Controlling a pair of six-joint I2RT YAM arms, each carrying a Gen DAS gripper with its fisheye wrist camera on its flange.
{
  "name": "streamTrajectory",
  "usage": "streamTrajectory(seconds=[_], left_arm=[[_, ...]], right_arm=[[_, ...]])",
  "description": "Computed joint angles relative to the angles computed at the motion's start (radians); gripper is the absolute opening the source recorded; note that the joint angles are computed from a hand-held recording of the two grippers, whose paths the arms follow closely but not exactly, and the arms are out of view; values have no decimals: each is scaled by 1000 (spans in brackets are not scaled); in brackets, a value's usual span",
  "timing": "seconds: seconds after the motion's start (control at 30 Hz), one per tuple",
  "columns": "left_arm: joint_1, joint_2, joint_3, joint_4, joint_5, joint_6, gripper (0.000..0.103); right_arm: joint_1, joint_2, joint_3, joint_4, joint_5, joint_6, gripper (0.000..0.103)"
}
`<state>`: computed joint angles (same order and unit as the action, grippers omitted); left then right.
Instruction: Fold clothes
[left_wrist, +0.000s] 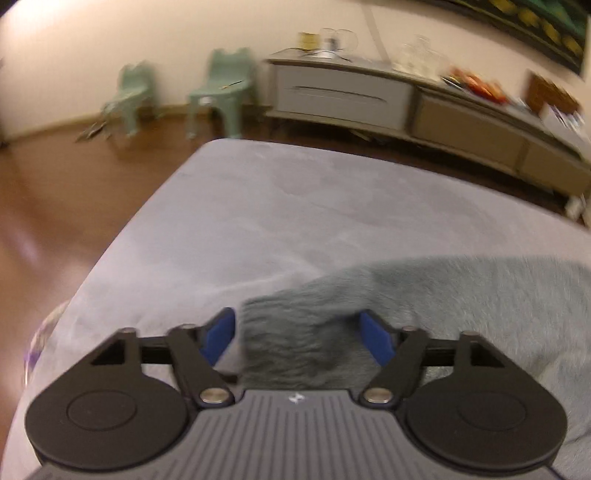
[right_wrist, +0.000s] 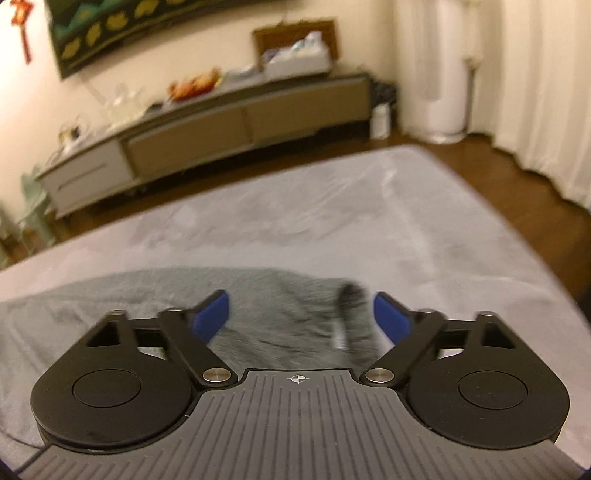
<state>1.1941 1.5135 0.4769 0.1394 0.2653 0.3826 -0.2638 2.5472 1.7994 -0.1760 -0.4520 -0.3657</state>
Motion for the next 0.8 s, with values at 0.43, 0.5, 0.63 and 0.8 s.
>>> streamTrajectory(seconds=[0.43, 0.5, 0.63, 0.8], left_arm=[[347, -380, 5, -272, 462, -71, 31], [341, -323, 17, -300, 426, -34, 31], [392, -380, 23, -375, 486, -4, 30], [782, -413, 160, -910, 846, 446, 30]], right_arm=[[-131, -270, -313, 221, -180, 109, 7], [-153, -247, -279, 102, -163, 75, 7], [-202, -289, -336, 129, -258, 108, 6], [-335, -496, -543, 205, -464, 82, 0]])
